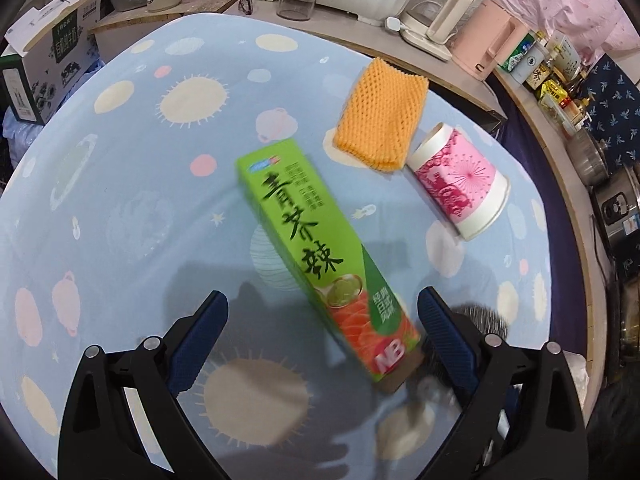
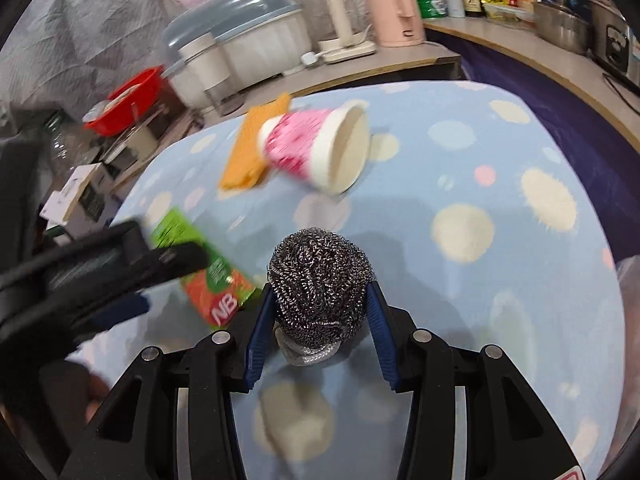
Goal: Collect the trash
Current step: 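Grasp the green NB wasabi box with the left tool while the right tool holds the scrubber, then carry the scrubber and wasabi box over the white bin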
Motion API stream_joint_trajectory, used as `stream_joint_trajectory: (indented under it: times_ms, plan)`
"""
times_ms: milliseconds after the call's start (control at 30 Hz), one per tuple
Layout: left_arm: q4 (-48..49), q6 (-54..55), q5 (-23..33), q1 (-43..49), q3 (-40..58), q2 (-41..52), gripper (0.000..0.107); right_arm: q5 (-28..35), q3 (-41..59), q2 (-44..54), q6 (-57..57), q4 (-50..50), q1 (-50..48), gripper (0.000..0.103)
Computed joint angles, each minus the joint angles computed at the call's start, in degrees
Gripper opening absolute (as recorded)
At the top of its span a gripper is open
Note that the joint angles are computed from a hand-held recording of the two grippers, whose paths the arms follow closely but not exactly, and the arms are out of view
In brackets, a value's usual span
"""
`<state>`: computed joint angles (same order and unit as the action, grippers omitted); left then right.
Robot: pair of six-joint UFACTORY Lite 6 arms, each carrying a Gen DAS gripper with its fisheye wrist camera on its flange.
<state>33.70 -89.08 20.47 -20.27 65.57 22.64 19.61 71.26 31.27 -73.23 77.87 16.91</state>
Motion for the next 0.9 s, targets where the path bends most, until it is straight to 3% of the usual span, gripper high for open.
stream_joint_trajectory:
  times_ms: [133,233,400,533,900]
  plan:
    - [-5.0,4.9,-1.9,1.3,-0.8,1.5,0.091,0.1,-7.4,-5.2,-5.0,5.8,1.2,0.044]
    - [-1.3,3.0,-0.8,-0.3,-0.5,2.1,0.089,-0.6,-10.6,-7.9,-6.6,8.2,1.7,0.044]
    - [3.9,0.1,0.4,-2.5,-1.1,1.8,0.069,-1.4,-13.6,-10.9,-7.4,9.5,0.4,0.044]
    - [1.0,3.7,-0.5,-2.7,-1.5,1.1,0.043,-1.9,-16.0,-13.4,-7.7,9.8,-1.4,0.044]
    - [1.8,1.8,2.7,-9.5,-3.7,-3.9,0.037,-1.2,-25.6,-24.4,-8.7,9.5,-9.3,0.044]
